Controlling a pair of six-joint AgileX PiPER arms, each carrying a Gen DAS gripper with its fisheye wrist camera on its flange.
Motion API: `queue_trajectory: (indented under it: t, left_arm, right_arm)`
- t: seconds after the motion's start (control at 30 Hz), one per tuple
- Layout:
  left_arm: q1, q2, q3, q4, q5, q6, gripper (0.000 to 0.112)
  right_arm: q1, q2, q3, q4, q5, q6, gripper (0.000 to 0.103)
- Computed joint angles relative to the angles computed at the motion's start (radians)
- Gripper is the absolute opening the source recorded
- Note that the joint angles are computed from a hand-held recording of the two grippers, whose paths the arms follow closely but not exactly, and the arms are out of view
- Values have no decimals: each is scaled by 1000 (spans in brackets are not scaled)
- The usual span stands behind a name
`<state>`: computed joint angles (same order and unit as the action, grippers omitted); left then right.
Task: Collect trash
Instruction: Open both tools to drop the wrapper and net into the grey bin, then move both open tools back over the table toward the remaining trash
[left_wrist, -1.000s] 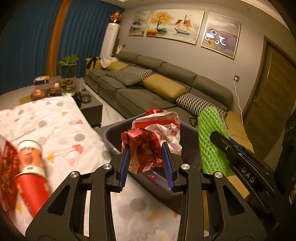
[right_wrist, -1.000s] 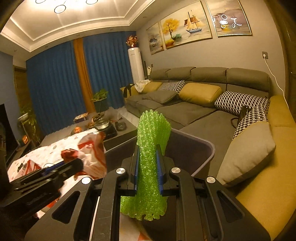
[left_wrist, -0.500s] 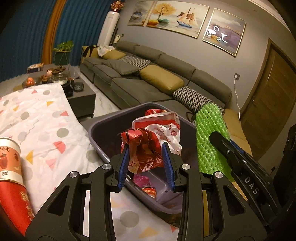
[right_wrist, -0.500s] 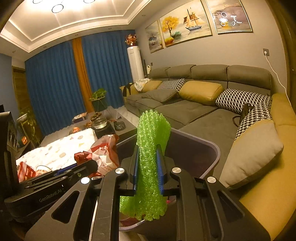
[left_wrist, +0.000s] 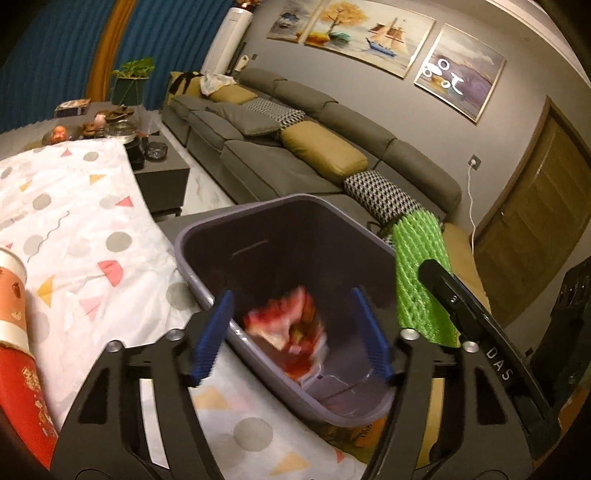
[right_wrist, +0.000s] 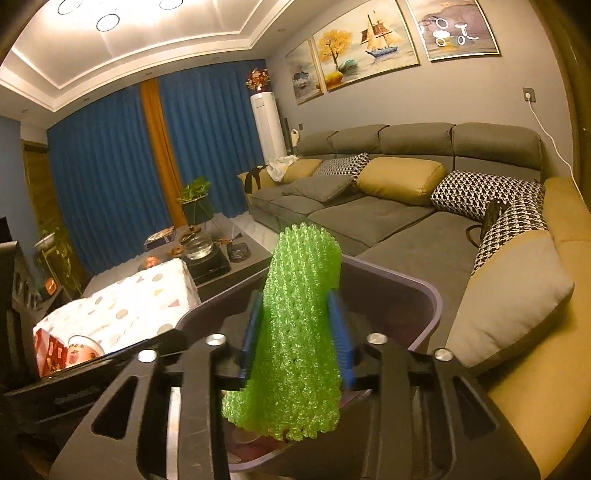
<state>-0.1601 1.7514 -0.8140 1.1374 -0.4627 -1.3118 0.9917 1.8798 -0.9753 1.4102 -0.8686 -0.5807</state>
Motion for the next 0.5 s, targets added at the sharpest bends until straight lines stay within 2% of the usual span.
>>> queue_trajectory:
  t: [0.13,0.23,0.4,0.5]
  left_arm:
    - [26,-24,29,-26,12,14,77]
    - [52,-66,73,-53,12,39,85]
    - [76,-188,174,-143,57,124,91]
    - [91,-276,240,-208,86,189,93]
  right_arm:
    - [8,-3,-2,11,-12,-1,50]
    - [15,-12,2,14,-21,-7,60]
    - [53,-27,11,34,-70,-20,80]
    - [96,-29,12,59,-118,-43,87]
